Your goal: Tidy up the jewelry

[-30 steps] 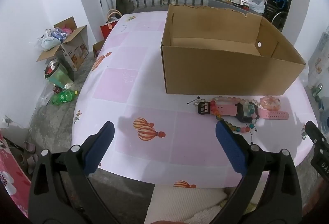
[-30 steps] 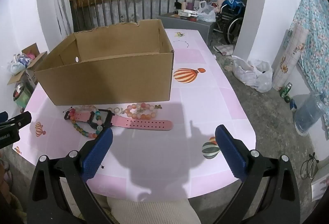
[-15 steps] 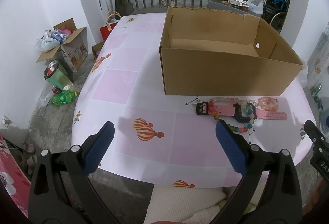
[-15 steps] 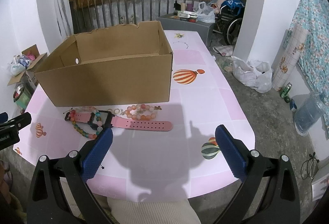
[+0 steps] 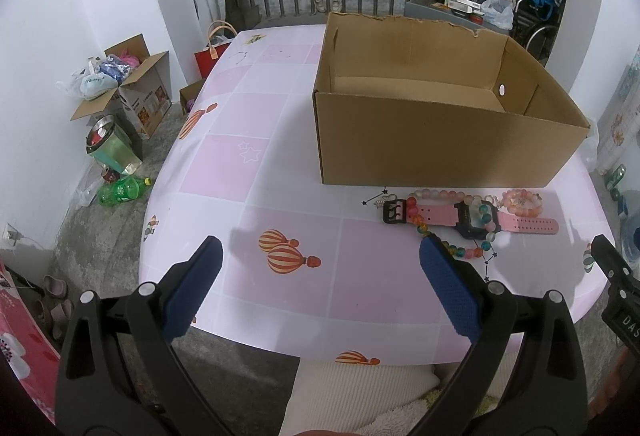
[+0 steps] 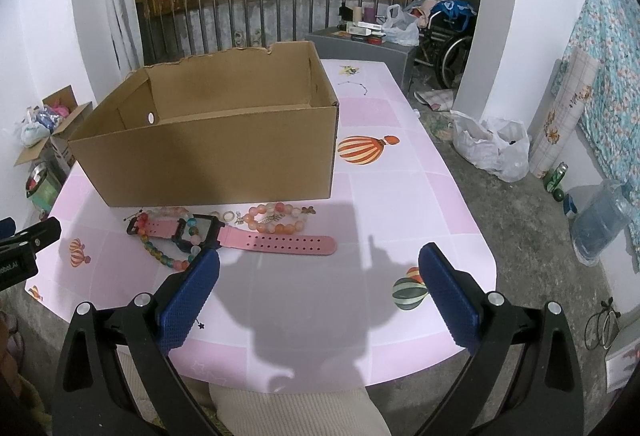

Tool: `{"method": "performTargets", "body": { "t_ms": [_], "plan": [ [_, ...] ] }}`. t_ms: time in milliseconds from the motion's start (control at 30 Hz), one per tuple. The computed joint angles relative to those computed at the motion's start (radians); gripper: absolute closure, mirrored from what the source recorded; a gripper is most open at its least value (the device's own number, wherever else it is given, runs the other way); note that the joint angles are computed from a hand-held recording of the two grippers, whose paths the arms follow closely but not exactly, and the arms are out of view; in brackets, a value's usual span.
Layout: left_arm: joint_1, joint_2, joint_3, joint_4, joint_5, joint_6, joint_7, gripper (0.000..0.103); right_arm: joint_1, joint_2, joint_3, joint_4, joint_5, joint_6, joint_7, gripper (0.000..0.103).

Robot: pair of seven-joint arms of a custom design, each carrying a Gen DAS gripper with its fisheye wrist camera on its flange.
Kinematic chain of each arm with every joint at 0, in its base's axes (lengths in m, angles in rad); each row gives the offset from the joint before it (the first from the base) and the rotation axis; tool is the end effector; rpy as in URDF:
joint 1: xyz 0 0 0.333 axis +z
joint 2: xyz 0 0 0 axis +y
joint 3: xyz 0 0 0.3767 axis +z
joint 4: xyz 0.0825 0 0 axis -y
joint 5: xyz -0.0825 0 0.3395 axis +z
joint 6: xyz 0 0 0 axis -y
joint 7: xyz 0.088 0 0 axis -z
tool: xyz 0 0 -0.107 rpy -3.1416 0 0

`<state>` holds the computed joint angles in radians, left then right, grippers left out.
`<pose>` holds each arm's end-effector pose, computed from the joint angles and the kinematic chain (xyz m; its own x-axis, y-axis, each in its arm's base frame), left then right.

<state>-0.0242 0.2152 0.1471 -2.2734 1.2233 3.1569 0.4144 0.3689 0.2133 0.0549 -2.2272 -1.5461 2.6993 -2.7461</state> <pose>0.5277 -0.0235 0.3970 0.0577 -0.9965 -0.0609 -0.7920 -0.0086 -0.6105 0.4695 0.2475 0.3759 -0.1770 -0.9837 0.0303 -0.6952 0.1031 -0.7114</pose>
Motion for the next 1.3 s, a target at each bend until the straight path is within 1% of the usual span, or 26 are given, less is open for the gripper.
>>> {"method": "performTargets", "body": {
  "t_ms": [67, 167, 233, 333, 533, 800, 900, 933, 1100, 1133, 1300],
  "plan": [
    [0.000, 0.003, 0.007, 0.002, 0.014, 0.006, -0.010, 0.008, 0.001, 0.001, 0.001, 0.000, -0.001, -0.002, 0.003, 0.006],
    [0.004, 0.000, -0.002, -0.001, -0.003, 0.003, 0.003, 0.008, 0.002, 0.002, 0.000, 0.000, -0.001, -0.002, 0.004, 0.006],
    [0.001, 0.002, 0.004, 0.000, 0.006, 0.006, -0.002, 0.008, 0.002, 0.002, 0.000, 0.001, -0.001, -0.003, 0.003, 0.006],
    [0.003, -0.004, -0.009, -0.003, -0.016, -0.003, 0.012, 0.008, 0.002, 0.002, 0.000, 0.001, -0.002, -0.003, 0.004, 0.006],
    [-0.003, -0.001, 0.004, -0.001, 0.006, 0.004, -0.006, 0.008, 0.002, 0.001, 0.001, 0.000, -0.003, -0.004, 0.003, 0.006],
    [0.001, -0.004, -0.006, -0.002, -0.002, -0.001, -0.003, 0.008, 0.002, -0.001, 0.001, 0.000, -0.001, -0.004, 0.001, 0.006],
    [0.001, 0.000, 0.002, 0.001, 0.017, 0.005, -0.016, 0.008, 0.003, 0.000, 0.001, 0.000, -0.002, -0.005, 0.004, 0.006],
    [0.000, -0.004, -0.004, -0.001, 0.009, -0.001, -0.011, 0.008, 0.002, -0.001, 0.001, 0.000, -0.001, -0.004, 0.002, 0.006],
    [0.004, 0.000, 0.000, 0.001, 0.022, 0.005, -0.021, 0.008, 0.003, 0.000, 0.002, 0.000, -0.002, -0.005, 0.004, 0.006],
    [0.005, -0.004, -0.009, -0.001, 0.008, -0.002, -0.010, 0.008, 0.003, 0.000, 0.001, 0.000, -0.001, -0.005, 0.002, 0.006],
    [0.009, 0.002, -0.005, 0.002, 0.016, 0.005, -0.014, 0.008, 0.003, -0.001, 0.001, -0.001, -0.002, -0.006, 0.004, 0.006]
  ]
}}
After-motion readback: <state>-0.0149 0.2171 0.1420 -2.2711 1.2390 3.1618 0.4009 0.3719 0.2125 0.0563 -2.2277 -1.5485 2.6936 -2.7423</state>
